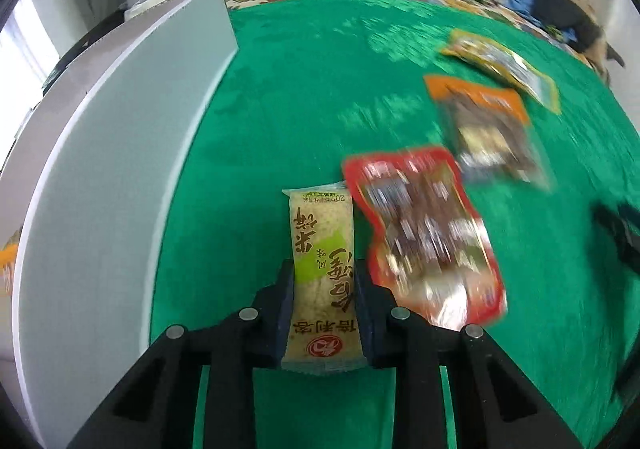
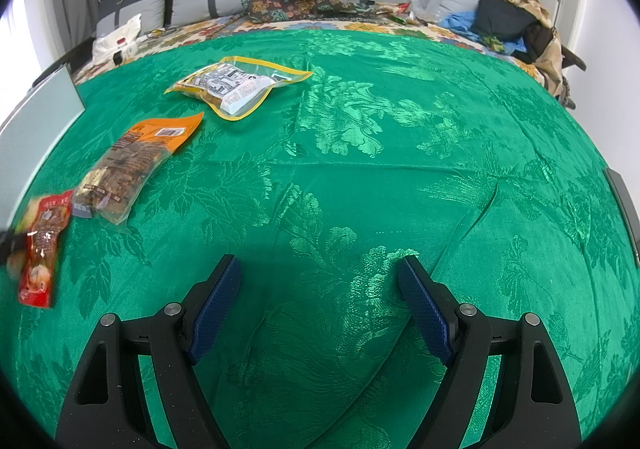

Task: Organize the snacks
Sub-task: 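Lift the rice-cake pack with the left tool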

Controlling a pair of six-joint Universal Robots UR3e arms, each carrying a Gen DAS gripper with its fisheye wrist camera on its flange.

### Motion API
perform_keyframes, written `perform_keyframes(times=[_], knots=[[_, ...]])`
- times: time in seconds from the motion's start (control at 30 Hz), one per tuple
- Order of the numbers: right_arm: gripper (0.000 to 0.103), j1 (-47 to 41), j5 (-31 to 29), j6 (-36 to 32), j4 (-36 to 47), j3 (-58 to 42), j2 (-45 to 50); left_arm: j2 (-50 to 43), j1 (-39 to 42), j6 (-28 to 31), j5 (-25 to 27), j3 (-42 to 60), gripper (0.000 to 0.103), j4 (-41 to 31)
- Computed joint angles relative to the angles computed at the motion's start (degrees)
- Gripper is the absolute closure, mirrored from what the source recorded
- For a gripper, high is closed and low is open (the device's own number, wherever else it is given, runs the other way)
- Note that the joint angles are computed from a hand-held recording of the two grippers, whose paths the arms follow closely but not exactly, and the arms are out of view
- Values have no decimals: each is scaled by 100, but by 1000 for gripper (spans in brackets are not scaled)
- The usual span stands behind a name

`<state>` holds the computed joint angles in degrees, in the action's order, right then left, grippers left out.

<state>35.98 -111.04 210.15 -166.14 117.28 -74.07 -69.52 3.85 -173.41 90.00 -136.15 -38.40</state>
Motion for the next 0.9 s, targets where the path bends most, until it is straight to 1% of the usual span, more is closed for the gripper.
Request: perform_keyframes(times=[0.17,0.2,0.27,0.3,0.33,0.37,0.4,0.47,0.53,0.73,0.83,0.9], knots=[[20,-6,4,-5,12,-8,-6,1110,27,77,-188,-571,76,-554],[20,-8,6,-7,12,-9,-6,1223,7,72,-184,-641,75,-574],[20,-7,6,-6,10,-8,-6,1370,-107,-5,-73,-791,72,-449],[20,-8,7,-7,12,-9,-7,1442,-74,1,-48,-873,66,-375],[20,-4,5,-4,5,-5,-3,1494,-34,-29,-23,-928,53,-338],[20,-1,3,-1,-1,0,-1,1736,162,37,-153,-1023,44,-493],[20,0,3,1,-6,4,1,1850,314,75,-270,-1061,32,-595],[20,-8,8,-7,8,-4,-8,2052,518,112,-346,-1178,30,-675],[20,0,4,1,-8,7,-1,2200,702,160,-454,-1268,24,-741],[20,-7,9,-5,-1,4,-7,2510,927,275,-574,-1313,24,-1050],[20,0,4,1,-10,10,-2,2806,1215,463,-769,-1257,24,-1482],[20,-8,9,-6,7,0,-10,3202,1534,658,-957,-1208,24,-1947]])
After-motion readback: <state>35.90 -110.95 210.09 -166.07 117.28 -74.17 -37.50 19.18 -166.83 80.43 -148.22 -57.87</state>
